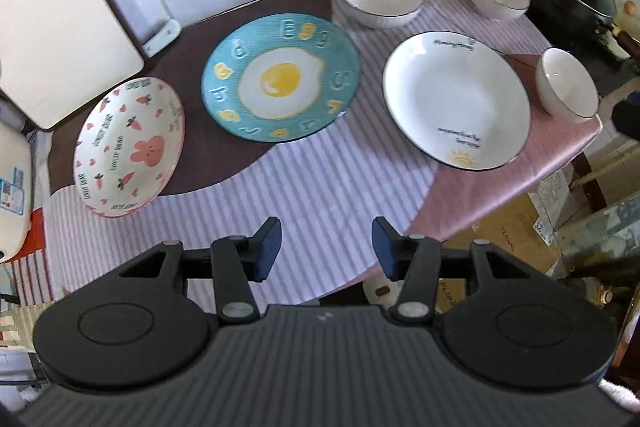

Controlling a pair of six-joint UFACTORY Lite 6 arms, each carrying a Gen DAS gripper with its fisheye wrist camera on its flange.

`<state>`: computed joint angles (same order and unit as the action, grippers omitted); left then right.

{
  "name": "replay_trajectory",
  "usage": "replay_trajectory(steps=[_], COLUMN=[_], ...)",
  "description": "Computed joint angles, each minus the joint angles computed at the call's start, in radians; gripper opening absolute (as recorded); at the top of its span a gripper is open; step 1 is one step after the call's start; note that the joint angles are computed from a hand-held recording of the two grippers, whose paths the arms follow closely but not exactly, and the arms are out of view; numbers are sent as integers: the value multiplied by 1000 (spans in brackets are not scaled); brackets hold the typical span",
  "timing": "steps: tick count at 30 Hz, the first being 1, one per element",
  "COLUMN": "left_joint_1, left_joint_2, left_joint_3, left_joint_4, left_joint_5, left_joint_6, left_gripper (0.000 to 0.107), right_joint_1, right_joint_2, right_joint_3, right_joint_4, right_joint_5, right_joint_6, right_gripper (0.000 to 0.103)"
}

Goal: Organize plates and bowls
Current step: 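Move both grippers to the white Morning Honey plate rim and close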

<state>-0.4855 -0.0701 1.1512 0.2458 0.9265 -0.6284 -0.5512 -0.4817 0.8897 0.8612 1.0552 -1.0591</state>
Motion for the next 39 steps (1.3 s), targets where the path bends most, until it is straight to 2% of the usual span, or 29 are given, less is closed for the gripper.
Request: replay_trajectory(steps=[5, 10, 14, 17, 20, 23, 27, 30, 35, 39], left_joint_1=[-70, -111, -136, -148, -121, -91, -72, -53, -43, -30], left_joint_2=[72, 191, 283, 357, 429, 499, 569, 632, 710, 731], left_joint_3=[32, 90, 89, 86, 72, 65, 73, 120, 190, 206], left_joint_4=[15, 38, 183, 311, 346, 387, 452, 366, 375, 467], left_joint_5=[-39, -128, -251, -305, -402, -480, -546, -586, -612, -640], left_joint_6=[-42, -97, -260, -410, -485, -580, -680, -593, -585, -662], left_gripper=[49, 51, 53, 53, 54, 54, 55, 56, 58, 58], right_joint_1=[-84, -137, -134, -122, -71, -84, -60, -56, -32, -17], right_joint_2=[3, 68, 192, 306, 412, 533, 603, 648, 682, 709], right_joint_3=[-62, -148, -188, -209, -216, -179, -155, -146, -148, -125], right_joint_4=[32, 144, 254, 369, 478, 522, 547, 594, 667, 677], right_joint_5=[6, -61, -149, -203, -299, -280, -307, -313, -334, -324], right_joint_6=[-105, -287, -415, -494, -656, -707, -752, -784, -880, -884], right_gripper=[68, 68, 68, 68, 68, 68, 67, 67, 60, 46])
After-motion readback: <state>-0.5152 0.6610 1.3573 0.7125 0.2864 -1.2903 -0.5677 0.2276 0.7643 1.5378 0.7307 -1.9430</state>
